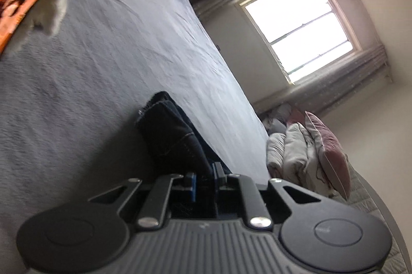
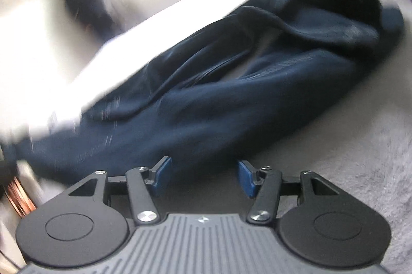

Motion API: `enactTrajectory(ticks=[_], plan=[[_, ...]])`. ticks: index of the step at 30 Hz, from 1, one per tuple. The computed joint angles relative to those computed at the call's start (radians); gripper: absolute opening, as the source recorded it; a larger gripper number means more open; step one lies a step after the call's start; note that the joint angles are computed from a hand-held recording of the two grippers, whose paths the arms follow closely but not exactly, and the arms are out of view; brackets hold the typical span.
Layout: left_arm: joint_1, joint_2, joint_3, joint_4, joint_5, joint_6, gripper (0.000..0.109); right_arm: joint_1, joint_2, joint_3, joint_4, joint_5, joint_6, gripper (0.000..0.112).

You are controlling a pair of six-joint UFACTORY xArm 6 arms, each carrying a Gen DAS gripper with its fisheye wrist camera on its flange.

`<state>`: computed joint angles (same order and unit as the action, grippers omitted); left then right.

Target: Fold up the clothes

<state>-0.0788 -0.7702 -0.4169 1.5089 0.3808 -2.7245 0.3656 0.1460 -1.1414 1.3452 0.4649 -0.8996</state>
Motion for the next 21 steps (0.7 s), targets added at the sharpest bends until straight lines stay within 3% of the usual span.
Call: enactTrajectory(ticks=[7,13,15,21], plan=[[-0.018,-0.036,0.032,-0.105,0.029,0.099,0.012,-0.097,0.186,-0.199,0.03,-0.027,0.227,0.054],[-0.055,-0.05,0.034,-0.187,0.085,0.192,0.012,-0.159,0.295,-0.317,0.131,0.035,0.287,0.035],[-0.068,-0.054,0.037,-0.211,0.104,0.211,0.012,-0.162,0.307,-0.335,0.117,0.031,0.292,0.021],[-0.134,-0.082,0.044,-0.328,0.203,0.319,0.012,-0.09,0.216,-0.271,0.089,-0.158,0.124,0.014]])
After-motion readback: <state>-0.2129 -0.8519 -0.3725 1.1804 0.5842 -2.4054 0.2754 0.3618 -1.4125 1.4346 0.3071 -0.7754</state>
